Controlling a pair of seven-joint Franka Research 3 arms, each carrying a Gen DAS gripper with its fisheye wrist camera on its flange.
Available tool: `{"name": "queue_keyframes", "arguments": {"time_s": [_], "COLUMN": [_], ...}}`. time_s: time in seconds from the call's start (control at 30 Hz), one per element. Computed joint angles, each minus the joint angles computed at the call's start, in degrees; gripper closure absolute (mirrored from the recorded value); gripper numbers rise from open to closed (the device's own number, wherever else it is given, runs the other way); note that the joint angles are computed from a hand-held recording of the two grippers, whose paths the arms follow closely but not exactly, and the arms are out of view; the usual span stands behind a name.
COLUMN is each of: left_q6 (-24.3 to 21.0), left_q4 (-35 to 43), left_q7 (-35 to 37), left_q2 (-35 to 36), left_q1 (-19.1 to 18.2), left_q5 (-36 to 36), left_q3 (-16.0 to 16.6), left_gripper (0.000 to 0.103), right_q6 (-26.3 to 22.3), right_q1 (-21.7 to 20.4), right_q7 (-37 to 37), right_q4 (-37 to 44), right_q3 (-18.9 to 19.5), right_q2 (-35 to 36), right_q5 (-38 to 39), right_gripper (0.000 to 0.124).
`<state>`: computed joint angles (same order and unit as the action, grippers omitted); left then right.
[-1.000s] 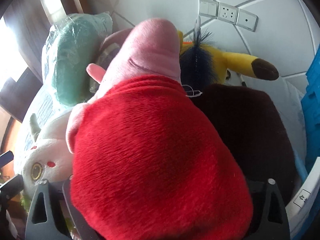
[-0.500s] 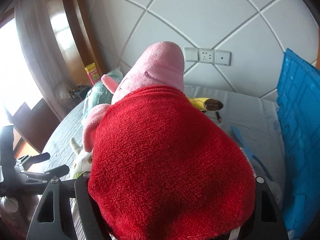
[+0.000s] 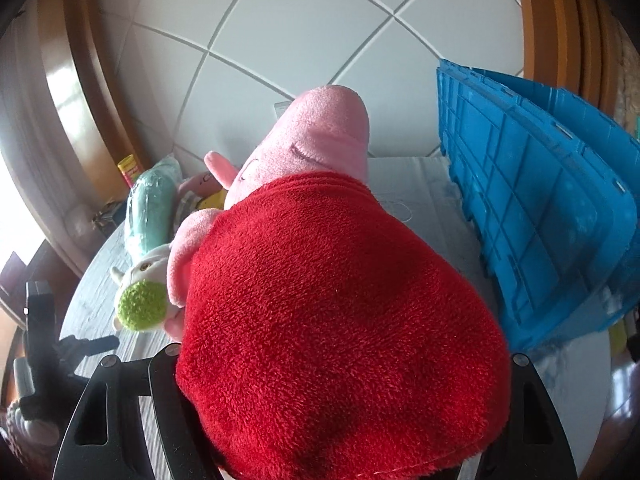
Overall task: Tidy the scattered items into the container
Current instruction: 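Grasp the red tissue box with the left tool while the right tool holds Peppa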
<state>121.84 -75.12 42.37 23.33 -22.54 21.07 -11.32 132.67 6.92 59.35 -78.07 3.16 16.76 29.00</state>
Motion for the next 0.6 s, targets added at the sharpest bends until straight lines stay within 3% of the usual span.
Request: {"name": "queue_keyframes", "arguments": {"time_s": [0.17,0.23,0.3,0.47,0.6], "left_q6": [2.59,1.7,-1.11,0.44,-1.28], "left_q4": [-3.09,-3.28,-1.83,-3.01,-1.44], "left_q7": [-11.03,-15.91,-18.26,-24.33,-25.18], "left_q2": [-0.5,0.04,1.58,2.83,4.12], "left_q1": [-2.89,-4.64,-5.66,-6.79,-8.06], "left_q5": [1.62,3.72,4.02,4.18,4.62], "left_q3": [0.2,0.54,0.27,-0.01,-0.32], "left_gripper": [0.0,0.0,0.0,0.0,0.0], "right_q6": [-2.53,-4.67,-6.47,-10.39,-12.15], "right_q1": [-3.39,-4.78,-5.57,-6.88,-7.65], "right_q7": [-9.19,-12.76,-15.17,-18.1,-19.2], "right_q4": [-1.88,-3.05,-4.22,-5.45,-6.18], "right_q3": [0.57,0.07,-0.56,-1.77,-2.39], "right_q2": [-0.8,-1.68,-2.42,-3.07,-3.33], "right_q5": [5.19,6.98,7.77,9.02,10.24], "right_gripper": [0.048,0.047,0.047,0.047,0.047]}}
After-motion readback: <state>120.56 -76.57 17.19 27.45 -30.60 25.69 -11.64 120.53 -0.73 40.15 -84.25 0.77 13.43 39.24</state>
